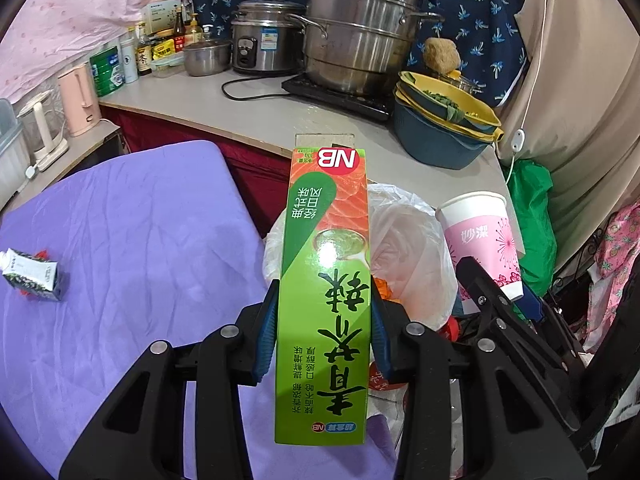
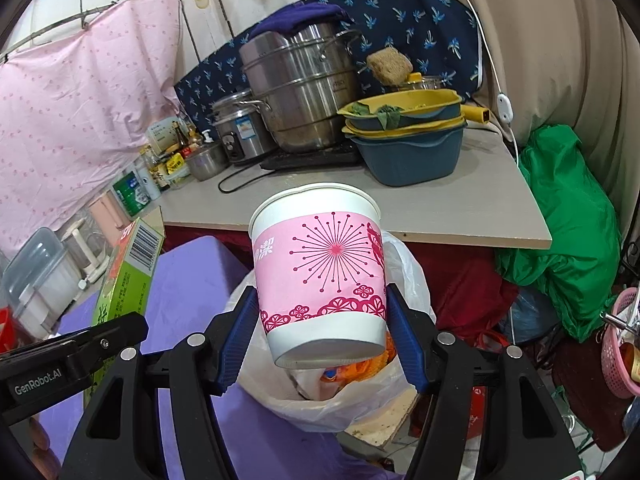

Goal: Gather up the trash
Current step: 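Carry the juice carton and pink cup over the bin with both tools, then open both tools to drop the carton and cup into the bin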

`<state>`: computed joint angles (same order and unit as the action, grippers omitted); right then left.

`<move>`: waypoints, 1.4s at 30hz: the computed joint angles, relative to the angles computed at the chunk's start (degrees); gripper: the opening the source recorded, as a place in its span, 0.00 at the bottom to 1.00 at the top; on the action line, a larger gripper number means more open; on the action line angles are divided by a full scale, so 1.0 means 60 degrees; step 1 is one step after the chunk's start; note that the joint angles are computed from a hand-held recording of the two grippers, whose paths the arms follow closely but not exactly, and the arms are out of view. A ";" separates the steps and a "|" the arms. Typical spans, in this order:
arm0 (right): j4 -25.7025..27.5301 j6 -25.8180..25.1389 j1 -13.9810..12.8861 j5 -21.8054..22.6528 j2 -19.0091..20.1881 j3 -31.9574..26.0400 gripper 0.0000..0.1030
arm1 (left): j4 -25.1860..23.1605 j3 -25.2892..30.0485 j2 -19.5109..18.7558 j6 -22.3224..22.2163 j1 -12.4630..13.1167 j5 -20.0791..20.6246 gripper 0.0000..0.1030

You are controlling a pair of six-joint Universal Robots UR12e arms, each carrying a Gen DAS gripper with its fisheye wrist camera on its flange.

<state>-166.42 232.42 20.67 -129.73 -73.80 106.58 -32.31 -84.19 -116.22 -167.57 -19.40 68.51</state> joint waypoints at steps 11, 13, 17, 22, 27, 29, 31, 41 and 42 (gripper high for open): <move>0.0109 -0.0063 -0.0466 0.0505 0.0200 0.0036 0.59 | -0.0559 0.0767 -0.0733 0.0049 -0.0293 0.0316 0.37; 0.0158 -0.0080 -0.0539 0.0597 0.0246 0.0014 0.59 | -0.0670 0.0886 -0.0851 0.0068 -0.0329 0.0352 0.37; 0.0213 -0.0100 -0.0622 0.0723 0.0322 -0.0025 0.60 | -0.0849 0.1078 -0.1029 0.0110 -0.0399 0.0445 0.38; 0.0222 -0.0031 -0.0648 0.0684 0.0362 -0.0056 0.61 | -0.0829 0.1132 -0.1119 0.0112 -0.0434 0.0598 0.38; 0.0222 -0.0026 -0.0608 0.0536 0.0407 -0.0143 0.61 | -0.0816 0.1183 -0.1162 -0.0011 -0.0424 0.0757 0.50; 0.0265 -0.0013 -0.0598 0.0461 0.0414 -0.0194 0.61 | -0.0629 0.1159 -0.1162 -0.0226 -0.0418 0.0853 0.56; 0.0203 0.0013 -0.0599 0.0487 0.0398 -0.0202 0.62 | -0.0614 0.1186 -0.1164 -0.0355 -0.0386 0.0854 0.62; 0.0027 -0.0340 -0.0446 0.0320 0.0417 -0.0415 0.64 | -0.0488 0.1125 -0.1034 -0.0566 -0.0231 0.0792 0.64; 0.0013 -0.0371 -0.0426 0.0297 0.0425 -0.0445 0.64 | -0.0476 0.1107 -0.1012 -0.0586 -0.0209 0.0767 0.64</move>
<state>-166.34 230.20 18.11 -127.95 -71.25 103.91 -35.17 -77.54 -122.30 -171.09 -20.65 73.11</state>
